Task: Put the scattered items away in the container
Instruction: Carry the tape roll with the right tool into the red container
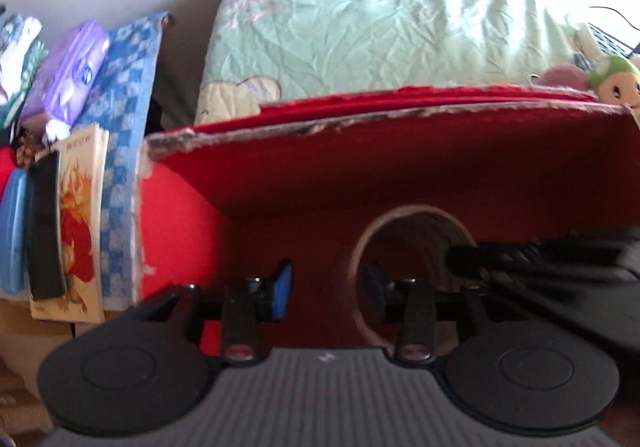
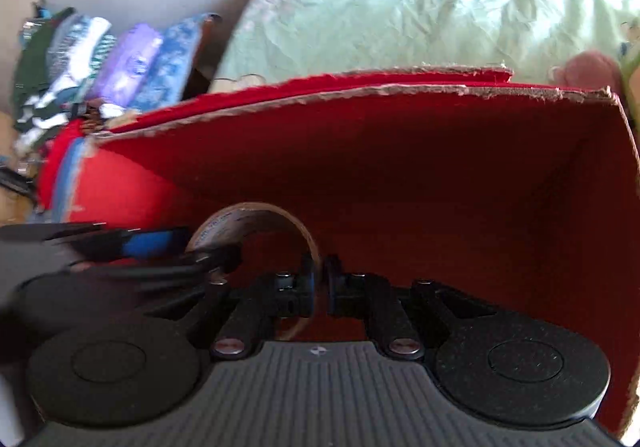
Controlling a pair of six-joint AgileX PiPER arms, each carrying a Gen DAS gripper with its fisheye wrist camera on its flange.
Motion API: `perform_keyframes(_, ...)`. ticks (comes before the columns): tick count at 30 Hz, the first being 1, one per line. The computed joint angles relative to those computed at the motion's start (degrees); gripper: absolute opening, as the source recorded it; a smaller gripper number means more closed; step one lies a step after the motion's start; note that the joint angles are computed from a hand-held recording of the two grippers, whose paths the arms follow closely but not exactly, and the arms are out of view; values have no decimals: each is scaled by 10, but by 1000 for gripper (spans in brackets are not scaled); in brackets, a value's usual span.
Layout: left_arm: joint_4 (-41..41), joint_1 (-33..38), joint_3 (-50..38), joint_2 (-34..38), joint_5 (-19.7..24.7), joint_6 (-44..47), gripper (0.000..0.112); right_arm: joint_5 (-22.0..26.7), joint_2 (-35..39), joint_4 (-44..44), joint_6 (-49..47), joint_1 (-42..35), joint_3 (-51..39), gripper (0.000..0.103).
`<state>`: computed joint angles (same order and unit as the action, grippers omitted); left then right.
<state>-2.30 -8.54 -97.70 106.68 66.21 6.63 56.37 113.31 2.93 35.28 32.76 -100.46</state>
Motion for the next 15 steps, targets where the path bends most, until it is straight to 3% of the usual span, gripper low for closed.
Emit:
perform_keyframes(3, -19, 8, 25, -32, -11, 31, 44, 12, -1, 15, 18, -9, -7, 9)
perform_keyframes(7, -44, 11, 70, -84, -29, 77, 64, 18, 13, 36, 29, -9, -29, 12)
perform_keyframes(9, -43, 7, 102, -114, -61, 97, 67, 18, 24, 50, 27, -5, -42, 13)
perform_keyframes(11, -53, 10, 107, -118, -56, 108, 65, 3, 32, 106, 6, -15, -41, 14)
perform_keyframes(13, -68, 21, 111, -115, -49, 114, 50, -21, 36, 183, -30, -29, -24, 16)
perform_keyframes(15, -73, 30, 115, -112, -48, 114, 49, -38, 41, 236, -65, -38, -7, 22)
